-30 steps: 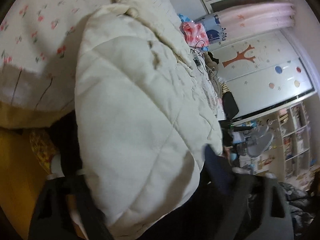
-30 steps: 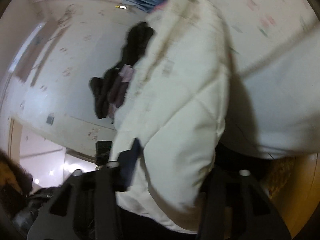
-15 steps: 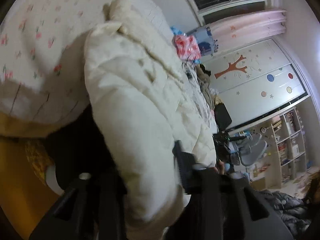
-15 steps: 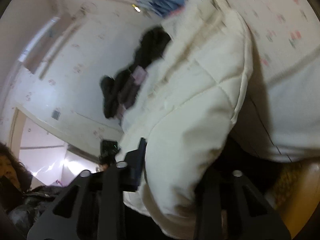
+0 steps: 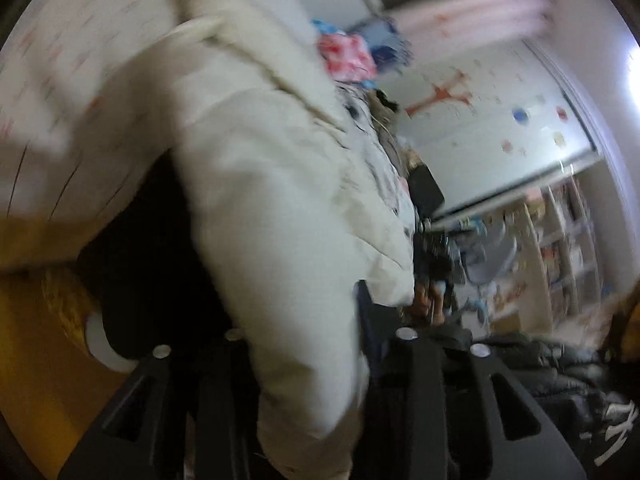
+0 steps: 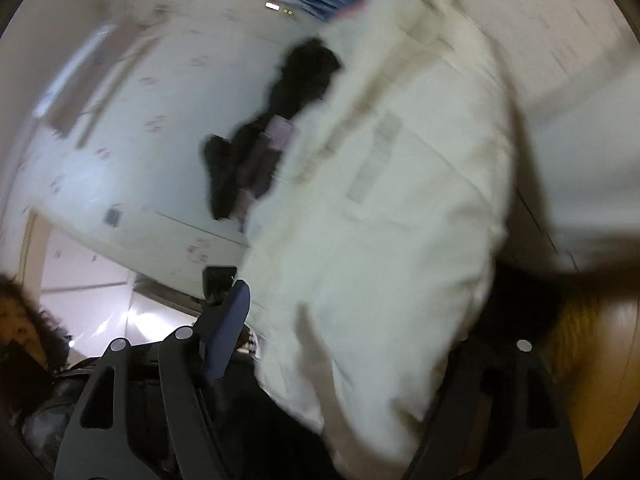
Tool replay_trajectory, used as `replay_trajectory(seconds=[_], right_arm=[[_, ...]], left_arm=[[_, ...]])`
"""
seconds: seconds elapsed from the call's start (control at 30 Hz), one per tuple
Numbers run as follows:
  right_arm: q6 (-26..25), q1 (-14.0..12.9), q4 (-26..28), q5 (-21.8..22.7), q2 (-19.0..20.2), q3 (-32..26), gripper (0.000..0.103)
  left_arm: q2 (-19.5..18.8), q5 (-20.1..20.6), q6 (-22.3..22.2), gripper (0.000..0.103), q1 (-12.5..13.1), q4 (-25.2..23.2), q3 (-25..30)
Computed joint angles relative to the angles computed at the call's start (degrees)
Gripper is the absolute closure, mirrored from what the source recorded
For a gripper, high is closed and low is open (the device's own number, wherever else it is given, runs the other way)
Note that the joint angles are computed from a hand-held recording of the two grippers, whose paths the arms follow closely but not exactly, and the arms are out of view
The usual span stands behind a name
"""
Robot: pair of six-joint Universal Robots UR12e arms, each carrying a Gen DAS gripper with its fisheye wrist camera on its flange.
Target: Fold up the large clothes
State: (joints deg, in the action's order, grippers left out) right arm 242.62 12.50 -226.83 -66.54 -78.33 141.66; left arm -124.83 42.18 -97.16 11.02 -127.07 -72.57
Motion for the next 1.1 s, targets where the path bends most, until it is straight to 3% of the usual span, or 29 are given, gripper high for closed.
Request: replay_trajectory(seconds=[0.07,0.13,0.17,0.2,0.23,0.27,0.33,0.4,0.5,0.6,0.7,0.8,0.97,1.1], right_arm=[[1.5,0.5,-3.8,-0.2,2.0,-0.2,0.032],[0.8,1.2,-6.3,-1.5,2.8,-1.0,0.038],[-0.2,1.8,-6.5,-3.2,2.6,-1.7,0.055],[-0.3,2.1,-7.7,-4.2,2.9,-2.1,0.077],[0.1,2.0,-10.5,-5.0,3.5,-2.4,0.081],[0.5,2.2,-14.7,-6.9,4.2,-3.1,0.082],[-0.3,2.3,-17.8,-8.4,4.2,-4.5,0.083],[-1.4,2.7,-19.9,-9.4,3.9,-6.0,0.083],[-1.8,2.5,-23.3,-9.8,3.6,-7.1,0.083],[-1.1,1.9,-22.0,-9.8,3.4,-6.0,0.083],[3.6,1.7,-25.6,-10.7,6.2,-5.3,0.083],[5.2,1.0,-29.6,-11.3,7.5,-5.4,0.083],[3.3,-3.6,-27.1,-5.7,5.6,-9.3,0.083],[3.1,-7.0,-25.2,-3.4,5.1,-13.1,0.083]], left_arm=[[-0.5,-2.8,-2.8,0.047,0.3,0.8,-0.9],[-0.4,-4.2,-1.5,0.047,0.0,-0.1,-1.2],[-0.1,-4.5,-0.1,0.05,0.0,-0.3,-1.3],[0.6,-4.8,1.7,0.075,-0.2,0.1,-1.7],[1.3,-4.8,1.7,0.083,-0.3,1.4,-2.3],[2.0,-5.7,2.1,0.086,-0.3,2.2,-2.6],[2.6,-8.6,5.9,0.089,0.2,-0.8,-2.1],[2.8,-10.7,11.6,0.089,0.7,-6.1,-0.7],[2.4,-10.6,18.2,0.089,1.0,-12.5,1.7],[1.0,-8.0,14.8,0.089,0.9,-10.2,2.7],[-1.6,-7.1,9.5,0.089,1.2,-9.5,3.4],[-3.3,-9.8,13.0,0.089,1.7,-15.9,5.5],[-6.0,-14.9,23.2,0.089,0.5,-27.8,13.4],[-11.1,-20.2,32.2,0.089,-1.1,-41.7,24.1]])
